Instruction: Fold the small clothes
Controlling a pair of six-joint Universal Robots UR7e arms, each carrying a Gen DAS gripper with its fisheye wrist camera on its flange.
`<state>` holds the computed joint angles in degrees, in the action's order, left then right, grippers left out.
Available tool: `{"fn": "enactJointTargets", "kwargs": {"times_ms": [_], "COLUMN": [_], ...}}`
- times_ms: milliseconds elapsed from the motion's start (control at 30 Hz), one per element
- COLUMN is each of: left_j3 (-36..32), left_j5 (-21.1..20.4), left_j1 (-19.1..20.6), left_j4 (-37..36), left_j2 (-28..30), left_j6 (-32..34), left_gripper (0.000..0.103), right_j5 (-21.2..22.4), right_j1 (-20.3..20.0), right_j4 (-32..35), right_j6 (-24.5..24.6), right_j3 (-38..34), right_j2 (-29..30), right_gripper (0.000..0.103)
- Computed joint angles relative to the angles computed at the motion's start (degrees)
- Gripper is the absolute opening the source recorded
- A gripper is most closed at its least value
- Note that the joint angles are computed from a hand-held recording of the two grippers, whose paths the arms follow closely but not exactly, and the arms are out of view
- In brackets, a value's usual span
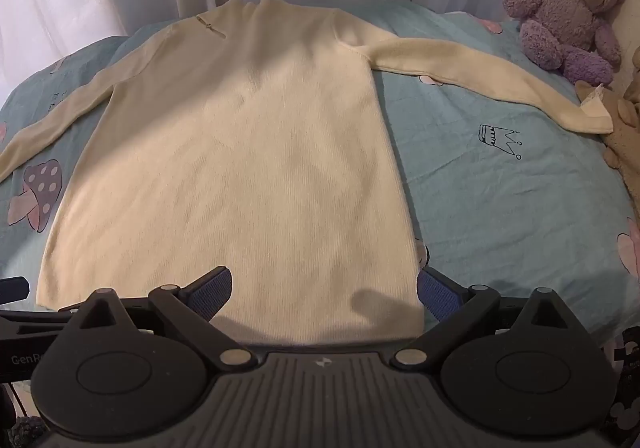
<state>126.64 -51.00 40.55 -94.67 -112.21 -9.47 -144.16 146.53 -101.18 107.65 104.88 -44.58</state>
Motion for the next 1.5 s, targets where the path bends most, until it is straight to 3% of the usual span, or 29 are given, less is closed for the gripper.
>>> {"fn": "enactJointTargets", "kwargs": {"times_ms": [1500], "left_j3": [-0.7], "left_j5": [-0.7], "left_j1": [-2.0], "left_j4": [0.3], "left_j2": [-1.9], "left_j6": [-0.5], "left_gripper": [0.103], "right_j5": [2.0], "right_j1": [1.7], "right_j4": [3.8], "right_j6": [2.9], "right_j3": [-2.1], "right_j2": [0.0], "right_gripper": [0.099]}}
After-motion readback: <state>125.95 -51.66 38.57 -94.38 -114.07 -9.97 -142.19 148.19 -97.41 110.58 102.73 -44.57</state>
